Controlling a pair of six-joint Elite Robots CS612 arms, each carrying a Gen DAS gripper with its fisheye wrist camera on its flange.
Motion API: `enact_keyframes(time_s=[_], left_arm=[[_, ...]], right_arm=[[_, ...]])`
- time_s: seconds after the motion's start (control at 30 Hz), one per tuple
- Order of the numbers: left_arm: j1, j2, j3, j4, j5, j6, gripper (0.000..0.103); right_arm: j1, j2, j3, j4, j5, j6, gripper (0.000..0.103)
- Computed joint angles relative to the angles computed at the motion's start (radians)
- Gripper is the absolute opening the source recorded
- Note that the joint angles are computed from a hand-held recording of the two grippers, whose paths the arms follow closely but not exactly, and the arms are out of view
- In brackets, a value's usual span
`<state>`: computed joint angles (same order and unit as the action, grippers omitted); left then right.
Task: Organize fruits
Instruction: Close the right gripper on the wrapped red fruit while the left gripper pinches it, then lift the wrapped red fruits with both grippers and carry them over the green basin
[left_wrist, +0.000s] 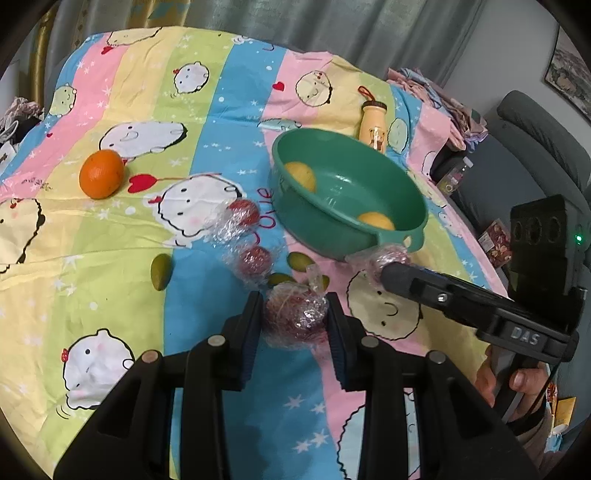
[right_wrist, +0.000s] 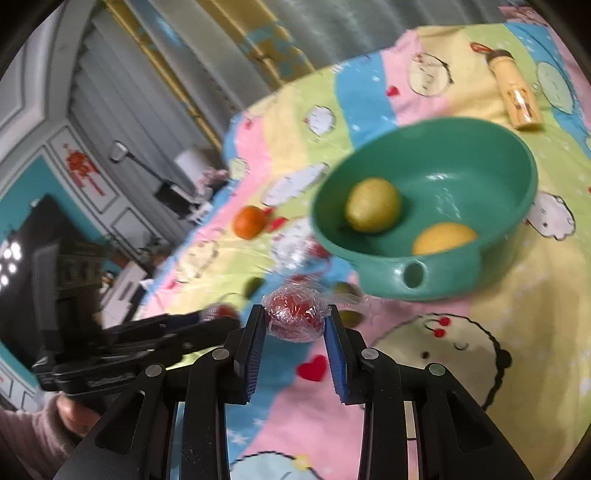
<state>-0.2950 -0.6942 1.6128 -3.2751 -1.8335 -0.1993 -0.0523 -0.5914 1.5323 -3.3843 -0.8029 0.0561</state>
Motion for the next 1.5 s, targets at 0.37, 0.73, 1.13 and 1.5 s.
enact_keyframes(time_s=[0.37,0.73,1.13,1.5], left_arm=[[-0.01,-0.02,0.0,-0.03,0.001,0.023,0.033],[-0.03,-0.006,-0.076,-0.029,0.011,0.076,0.033],[-0.048,0.046,-0.198,0.056,0.023,0.13,0.033],[-0.051,0.1,-0.316,0.235,0.06,0.204,0.033]], right_arm=[[-0.019,-0.007,0.025,-0.234,0.004,0.094,0.034],[-0.043,-0.018,0.01,-0.342,-0.073,0.203,0.034],[-0.041,-0.031,-0.023,-0.205,-0.213,0.169,0.034],[0.004,-0.024,-0.07,0.043,-0.402,0.008,0.034]])
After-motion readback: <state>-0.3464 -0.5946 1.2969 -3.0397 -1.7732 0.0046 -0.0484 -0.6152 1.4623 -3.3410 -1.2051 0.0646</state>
